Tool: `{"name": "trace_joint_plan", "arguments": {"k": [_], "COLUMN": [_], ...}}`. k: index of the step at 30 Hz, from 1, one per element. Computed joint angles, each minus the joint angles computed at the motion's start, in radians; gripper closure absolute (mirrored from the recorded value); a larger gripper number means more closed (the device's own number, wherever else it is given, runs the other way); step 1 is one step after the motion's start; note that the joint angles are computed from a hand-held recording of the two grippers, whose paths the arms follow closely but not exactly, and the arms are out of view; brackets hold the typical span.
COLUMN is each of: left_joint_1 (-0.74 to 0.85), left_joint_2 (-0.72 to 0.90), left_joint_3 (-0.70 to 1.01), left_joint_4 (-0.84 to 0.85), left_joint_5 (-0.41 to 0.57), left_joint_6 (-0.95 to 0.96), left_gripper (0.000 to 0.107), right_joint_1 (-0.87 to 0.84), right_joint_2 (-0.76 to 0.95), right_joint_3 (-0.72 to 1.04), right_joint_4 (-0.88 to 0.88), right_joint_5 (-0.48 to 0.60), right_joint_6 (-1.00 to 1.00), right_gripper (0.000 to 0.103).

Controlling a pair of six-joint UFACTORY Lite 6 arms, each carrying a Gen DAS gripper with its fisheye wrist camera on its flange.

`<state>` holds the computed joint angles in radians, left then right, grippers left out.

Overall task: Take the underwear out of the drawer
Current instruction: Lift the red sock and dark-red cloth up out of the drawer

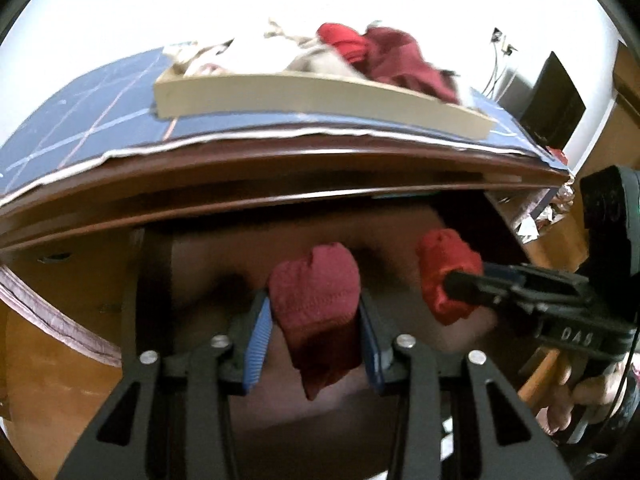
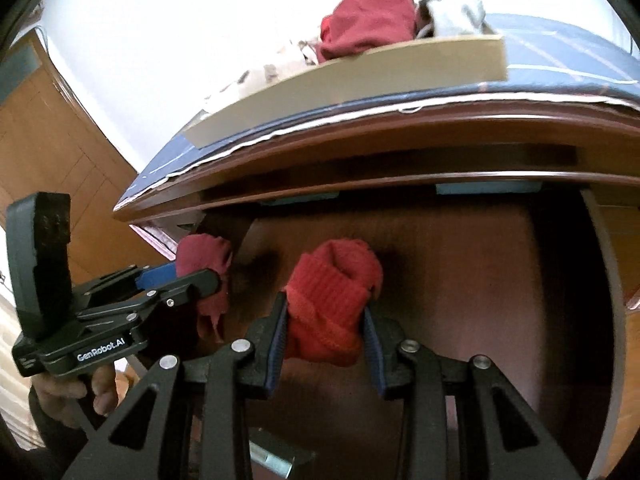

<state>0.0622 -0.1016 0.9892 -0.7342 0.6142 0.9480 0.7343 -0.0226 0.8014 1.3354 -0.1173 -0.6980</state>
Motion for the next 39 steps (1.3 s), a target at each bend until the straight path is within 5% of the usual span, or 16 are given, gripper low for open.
{"name": "trace_joint_plan", "arguments": {"k": [11,39], "left_joint_1": [-0.135,-0.251], "left_joint_2": [-0.300,-0.588], "left_joint_3": [-0.207,-0.331], "left_joint_4": [0.120,0.438], "left_joint_5": [-0.115,-0.132], "left_joint_6": [-0.196,-0.582], "left_gripper": [0.067,0.067], "right_joint_1": [0.228,0.659], "right_joint_2": [-0.322,-0.511], "right_joint_3": [-0.194,-0.166], "right_joint_4": [0.405,0.576], "right_joint_5": [-0.311,-0.859], "right_joint_6": [-0.319,-0.431], "right_gripper": [0.066,0.066]}}
